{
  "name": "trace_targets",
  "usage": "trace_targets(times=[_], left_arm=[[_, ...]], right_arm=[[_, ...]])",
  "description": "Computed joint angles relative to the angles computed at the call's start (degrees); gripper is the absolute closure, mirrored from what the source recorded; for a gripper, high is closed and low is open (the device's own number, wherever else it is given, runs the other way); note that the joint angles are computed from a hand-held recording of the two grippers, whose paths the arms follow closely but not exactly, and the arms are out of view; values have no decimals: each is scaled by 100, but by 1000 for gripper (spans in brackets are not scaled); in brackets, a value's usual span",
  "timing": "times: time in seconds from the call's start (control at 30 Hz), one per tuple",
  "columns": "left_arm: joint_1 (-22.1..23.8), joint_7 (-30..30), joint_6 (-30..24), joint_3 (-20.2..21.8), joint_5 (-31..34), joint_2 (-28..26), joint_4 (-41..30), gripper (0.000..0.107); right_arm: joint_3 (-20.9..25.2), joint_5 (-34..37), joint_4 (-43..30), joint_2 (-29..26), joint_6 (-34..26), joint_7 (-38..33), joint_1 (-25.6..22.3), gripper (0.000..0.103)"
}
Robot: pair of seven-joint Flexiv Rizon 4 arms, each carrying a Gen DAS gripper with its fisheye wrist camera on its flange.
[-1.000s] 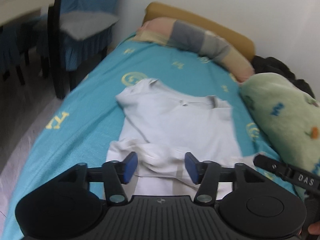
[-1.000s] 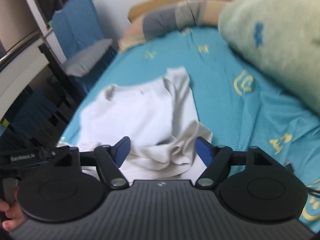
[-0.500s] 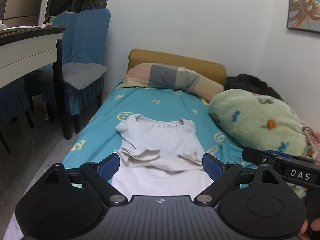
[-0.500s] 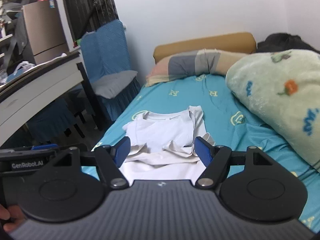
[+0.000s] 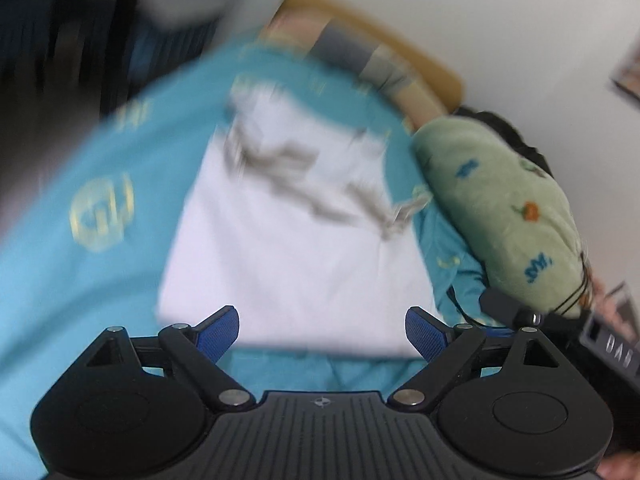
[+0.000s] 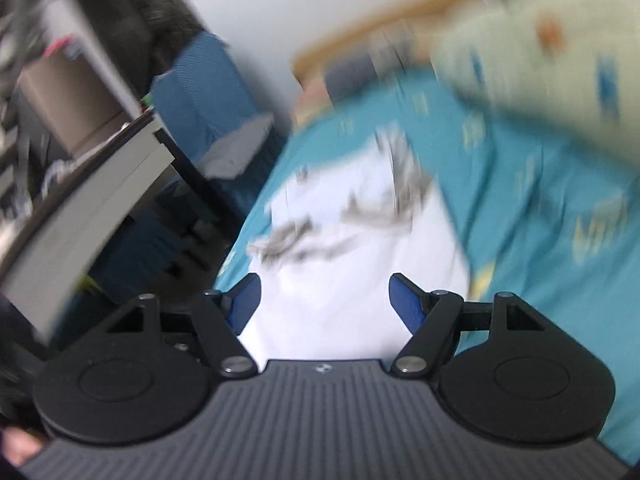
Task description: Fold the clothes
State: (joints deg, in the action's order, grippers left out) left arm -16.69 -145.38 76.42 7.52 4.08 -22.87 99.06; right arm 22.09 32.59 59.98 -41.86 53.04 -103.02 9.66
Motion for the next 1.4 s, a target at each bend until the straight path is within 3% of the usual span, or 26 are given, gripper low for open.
trace_targets(times=[0.07, 0.23, 0.33, 0.37, 0.4, 0.43, 0.47, 0.5, 0.57, 0.7, 0.8, 1.0, 1.07, 1.17, 1.3, 1.4], left_arm=[[649, 472, 406, -800, -1032, -60, 456, 19], [1256, 712, 1020, -1571, -2340, -345, 955, 28], [1440, 686, 1764, -1858, -2797, -431, 1224, 37], [1501, 635, 1980, -1939, -2887, -454, 1290, 42], [1420, 546, 2038, -1834, -2936, -451, 1325, 52], [1327, 449, 2089, -1713, -2978, -450, 1356, 59], [1287, 372, 2115, -1652, -3012, -439, 1398, 71], [1263, 308, 2192, -1626, -3024, -431, 1442, 84], [1204, 206, 2374, -1555, -3004, -418, 1519, 98], [1212, -68, 3187, -1627, -2826, -423, 1608, 102], [782, -13, 3521, -1191, -2863, -310, 1586, 103], [285, 532, 3561, -800, -3014, 180, 1529, 103], [-88, 872, 3506, -551, -3256, 318, 1499, 103], [-408, 1075, 3598, -550, -3504, 663, 1804, 103], [-1415, 1790, 3781, -373, -4706, 939, 2162, 103], [-1488, 1891, 3831, -563, -4911, 1040, 2326, 103]], right_arm=[[-15, 110, -281, -225, -632, 658, -72, 29], [-253, 175, -755, -740, -1303, 2089, 33, 30], [-340, 96, -900, -930, -1160, 2489, 118, 45], [-355, 55, -939, -976, -1079, 2552, 146, 57], [-365, 5, -959, -1003, -990, 2581, 172, 62], [-368, -43, -972, -1025, -915, 2606, 191, 73], [-350, -76, -960, -1029, -842, 2593, 195, 84], [-316, -90, -920, -1019, -748, 2538, 191, 88], [-226, -92, -833, -978, -565, 2363, 167, 92], [-47, -12, -947, -994, -393, 2015, 89, 93], [46, 94, -958, -909, -331, 1841, 20, 94], [197, 342, -982, -531, -329, 1436, -133, 94], [281, 536, -767, -270, -310, 1179, -290, 94], [427, 987, -144, 244, -289, 680, -688, 94], [460, 1728, 919, 1008, -327, 279, -1221, 94], [337, 2125, 1464, 1407, -380, 206, -1417, 94]])
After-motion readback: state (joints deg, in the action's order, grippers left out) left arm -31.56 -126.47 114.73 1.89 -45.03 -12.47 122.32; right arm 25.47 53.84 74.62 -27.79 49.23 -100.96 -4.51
